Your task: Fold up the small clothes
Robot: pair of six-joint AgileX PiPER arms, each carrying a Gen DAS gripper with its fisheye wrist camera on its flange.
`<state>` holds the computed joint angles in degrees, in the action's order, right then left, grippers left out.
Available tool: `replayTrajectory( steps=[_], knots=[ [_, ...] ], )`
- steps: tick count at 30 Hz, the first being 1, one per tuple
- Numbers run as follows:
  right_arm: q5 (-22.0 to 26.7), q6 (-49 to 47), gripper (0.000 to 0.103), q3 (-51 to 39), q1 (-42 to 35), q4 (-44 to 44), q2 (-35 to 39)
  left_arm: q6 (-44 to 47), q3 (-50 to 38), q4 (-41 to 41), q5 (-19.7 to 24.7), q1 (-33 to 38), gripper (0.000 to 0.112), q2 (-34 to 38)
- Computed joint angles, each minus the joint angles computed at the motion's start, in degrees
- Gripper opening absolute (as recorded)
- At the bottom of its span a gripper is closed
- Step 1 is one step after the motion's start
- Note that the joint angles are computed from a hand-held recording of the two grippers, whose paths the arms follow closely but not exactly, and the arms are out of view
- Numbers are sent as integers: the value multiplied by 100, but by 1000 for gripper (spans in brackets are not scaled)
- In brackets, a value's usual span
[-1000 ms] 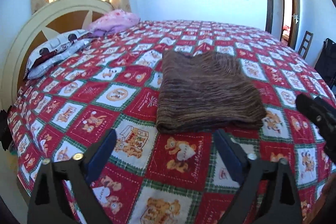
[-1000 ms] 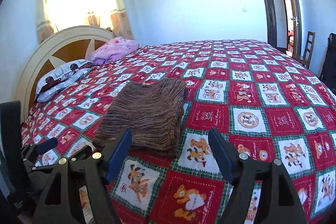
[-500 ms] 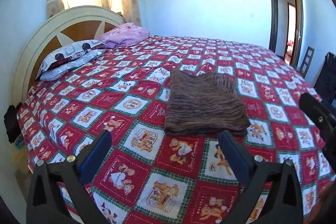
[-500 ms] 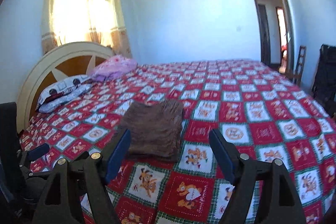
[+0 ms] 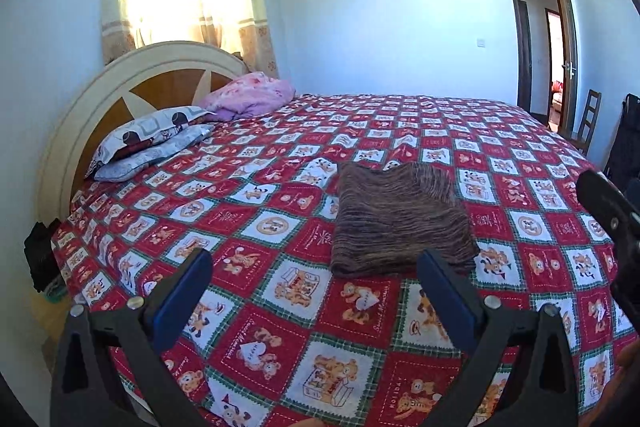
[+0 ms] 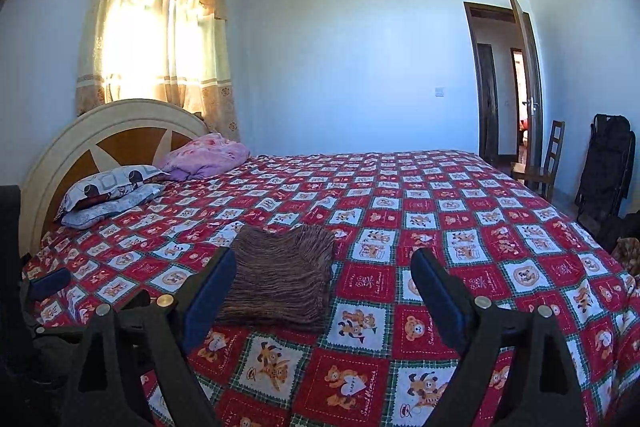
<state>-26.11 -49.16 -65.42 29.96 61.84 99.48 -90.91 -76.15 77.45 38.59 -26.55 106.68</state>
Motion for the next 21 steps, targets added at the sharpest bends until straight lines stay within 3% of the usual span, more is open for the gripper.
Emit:
replayTrajectory(
  steps=[21],
  knots=[
    [172,85,90,1,-164,215,52,105,-37,-126,-17,-41,103,83]
  ],
)
